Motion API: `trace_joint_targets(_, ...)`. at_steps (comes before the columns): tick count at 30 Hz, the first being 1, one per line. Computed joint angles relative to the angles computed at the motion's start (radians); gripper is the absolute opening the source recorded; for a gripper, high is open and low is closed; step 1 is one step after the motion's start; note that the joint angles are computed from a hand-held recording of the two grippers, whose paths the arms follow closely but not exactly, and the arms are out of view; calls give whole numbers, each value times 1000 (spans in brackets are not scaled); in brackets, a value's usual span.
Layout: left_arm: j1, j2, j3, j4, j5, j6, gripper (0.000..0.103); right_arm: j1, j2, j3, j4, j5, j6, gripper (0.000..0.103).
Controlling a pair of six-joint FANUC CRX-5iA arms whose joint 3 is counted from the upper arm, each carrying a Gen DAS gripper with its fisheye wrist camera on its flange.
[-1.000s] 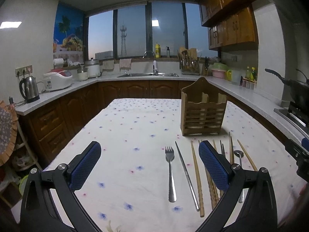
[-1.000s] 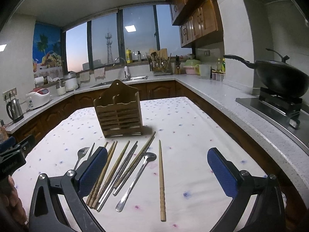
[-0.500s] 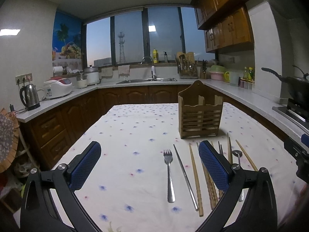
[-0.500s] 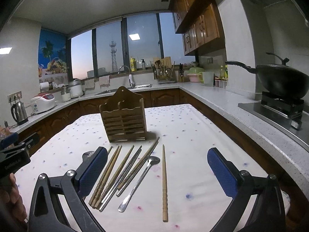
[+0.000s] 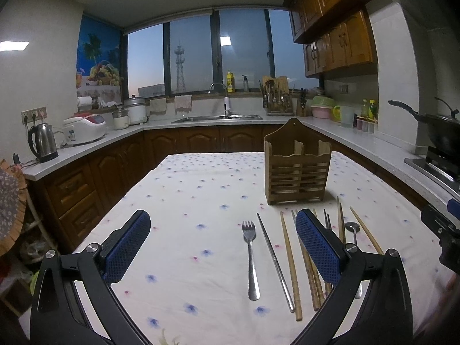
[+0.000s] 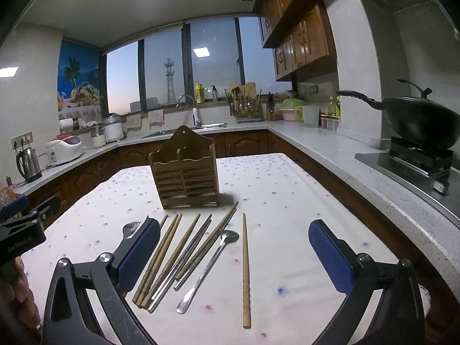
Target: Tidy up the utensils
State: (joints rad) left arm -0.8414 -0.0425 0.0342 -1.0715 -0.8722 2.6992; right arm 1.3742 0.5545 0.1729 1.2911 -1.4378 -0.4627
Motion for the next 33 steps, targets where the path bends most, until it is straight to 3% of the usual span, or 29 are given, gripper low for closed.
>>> trace_joint_targets(23,70,-6,-11,113,62,-72,103,-5,-5,6,-19,15,28,103)
trace_joint_targets(28,124,4,-8,220,89,-150,103,-12,-11,17,-50,44,53,103)
trace_joint_targets(33,231,25,-17,460,160,-339,99,-29,-39,3,-87,124,45,102)
